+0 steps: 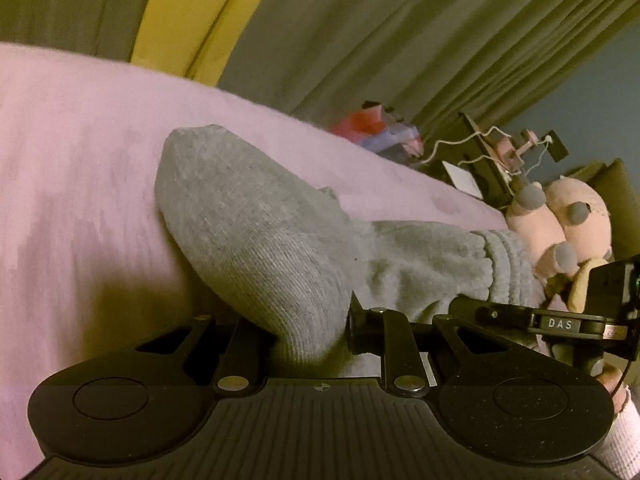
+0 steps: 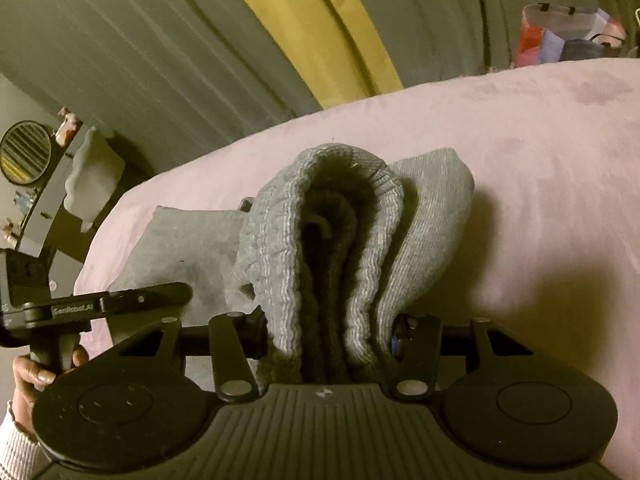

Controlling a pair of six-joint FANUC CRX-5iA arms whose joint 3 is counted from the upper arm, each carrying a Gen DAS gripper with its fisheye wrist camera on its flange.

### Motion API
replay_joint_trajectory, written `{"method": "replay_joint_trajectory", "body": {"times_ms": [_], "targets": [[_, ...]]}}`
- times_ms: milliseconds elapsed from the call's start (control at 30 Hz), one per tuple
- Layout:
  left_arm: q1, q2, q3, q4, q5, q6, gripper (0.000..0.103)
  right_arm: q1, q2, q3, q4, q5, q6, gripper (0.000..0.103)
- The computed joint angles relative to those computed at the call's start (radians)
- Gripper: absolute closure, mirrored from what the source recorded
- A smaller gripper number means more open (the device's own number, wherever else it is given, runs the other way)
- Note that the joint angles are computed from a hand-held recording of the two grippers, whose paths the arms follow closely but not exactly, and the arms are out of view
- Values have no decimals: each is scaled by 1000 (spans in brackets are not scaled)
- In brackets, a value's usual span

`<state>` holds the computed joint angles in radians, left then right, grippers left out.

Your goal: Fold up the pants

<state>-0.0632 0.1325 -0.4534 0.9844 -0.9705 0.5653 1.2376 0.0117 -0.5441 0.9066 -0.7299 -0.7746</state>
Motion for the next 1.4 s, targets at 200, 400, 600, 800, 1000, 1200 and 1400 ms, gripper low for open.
{"method": "replay_joint_trajectory", "body": {"times_ms": [200, 400, 600, 800, 1000, 1200, 1400], "targets": [[-22, 56, 53, -101, 107, 157, 47, -31, 23, 7, -99, -50, 71, 37], [47, -54, -20, -138, 149, 142, 28, 57, 83, 134, -235, -350, 188, 11], [71, -120, -80, -89, 48, 35, 22, 116, 102, 205, -187, -560, 118, 9], [-37, -132, -97, -171, 188, 18, 10, 41, 65, 142, -56, -137, 183, 13], [-79, -109, -99, -271, 357, 40, 8, -45, 114, 119, -245, 112, 279, 88], [-14, -127, -82, -294, 342, 168, 12, 16, -32, -50, -56, -35, -42, 95], [-10, -277, -217, -123, 367, 28, 10, 125, -24, -4, 1, -118, 37, 43]]}}
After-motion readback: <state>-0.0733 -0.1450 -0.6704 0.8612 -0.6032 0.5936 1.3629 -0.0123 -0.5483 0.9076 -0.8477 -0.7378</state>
